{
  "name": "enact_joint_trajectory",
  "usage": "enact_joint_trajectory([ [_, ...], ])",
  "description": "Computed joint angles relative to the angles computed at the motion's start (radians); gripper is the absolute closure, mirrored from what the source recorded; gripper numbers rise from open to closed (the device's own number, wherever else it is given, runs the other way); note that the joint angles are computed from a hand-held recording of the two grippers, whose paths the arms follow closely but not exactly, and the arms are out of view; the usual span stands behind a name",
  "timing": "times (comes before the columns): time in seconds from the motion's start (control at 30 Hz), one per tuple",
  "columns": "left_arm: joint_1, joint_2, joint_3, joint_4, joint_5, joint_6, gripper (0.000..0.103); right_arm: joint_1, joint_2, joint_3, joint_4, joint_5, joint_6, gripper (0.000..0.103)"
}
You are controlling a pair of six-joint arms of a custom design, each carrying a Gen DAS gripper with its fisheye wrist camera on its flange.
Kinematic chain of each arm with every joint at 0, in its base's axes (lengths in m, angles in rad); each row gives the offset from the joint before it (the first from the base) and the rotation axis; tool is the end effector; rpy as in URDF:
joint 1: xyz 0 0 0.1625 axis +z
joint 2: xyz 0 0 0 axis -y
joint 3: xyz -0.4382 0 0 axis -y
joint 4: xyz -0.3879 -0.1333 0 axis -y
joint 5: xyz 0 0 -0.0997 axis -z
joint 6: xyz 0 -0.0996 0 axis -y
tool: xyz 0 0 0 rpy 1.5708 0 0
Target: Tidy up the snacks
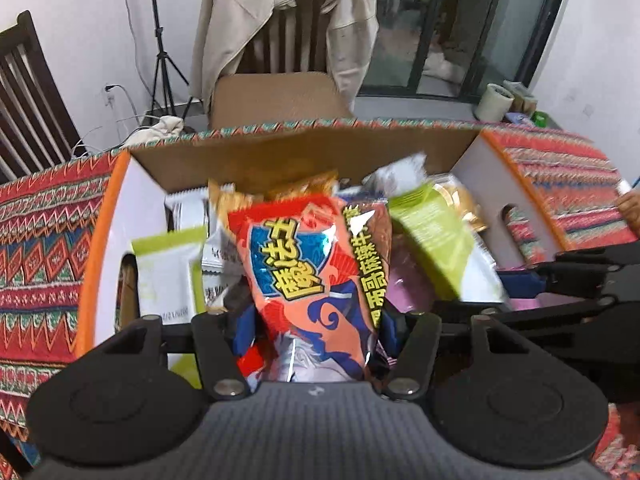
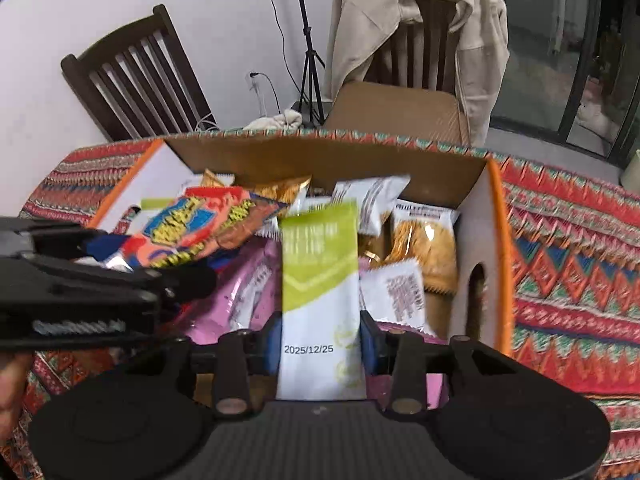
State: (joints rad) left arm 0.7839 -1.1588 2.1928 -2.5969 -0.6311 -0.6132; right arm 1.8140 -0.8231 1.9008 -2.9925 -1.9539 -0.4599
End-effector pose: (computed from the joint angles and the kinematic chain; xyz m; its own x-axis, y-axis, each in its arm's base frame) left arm -0.1841 -0.4854 0.1711 -0.7445 -0.0609 -0.6648 0.3420 0.8204 -0.4582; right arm 0.2393 -0.5656 0.0888 -0.7333 -0.4961 0.4650 -0.6162 0.7739 -0.1460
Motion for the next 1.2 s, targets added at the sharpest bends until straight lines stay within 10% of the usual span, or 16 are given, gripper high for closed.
enact_joint_trajectory([
  [0.6, -0.058, -0.081, 0.018, 0.130, 0.012, -0.169, 0.020, 0.010, -0.053, 0.033, -0.022, 0.023, 0.022, 0.041],
  [1.2, -0.524, -0.410, 0.007, 1.015, 0.143, -0.826, 0.004, 0.206, -0.377, 0.279, -0.128, -0.059, 0.041, 0.022],
])
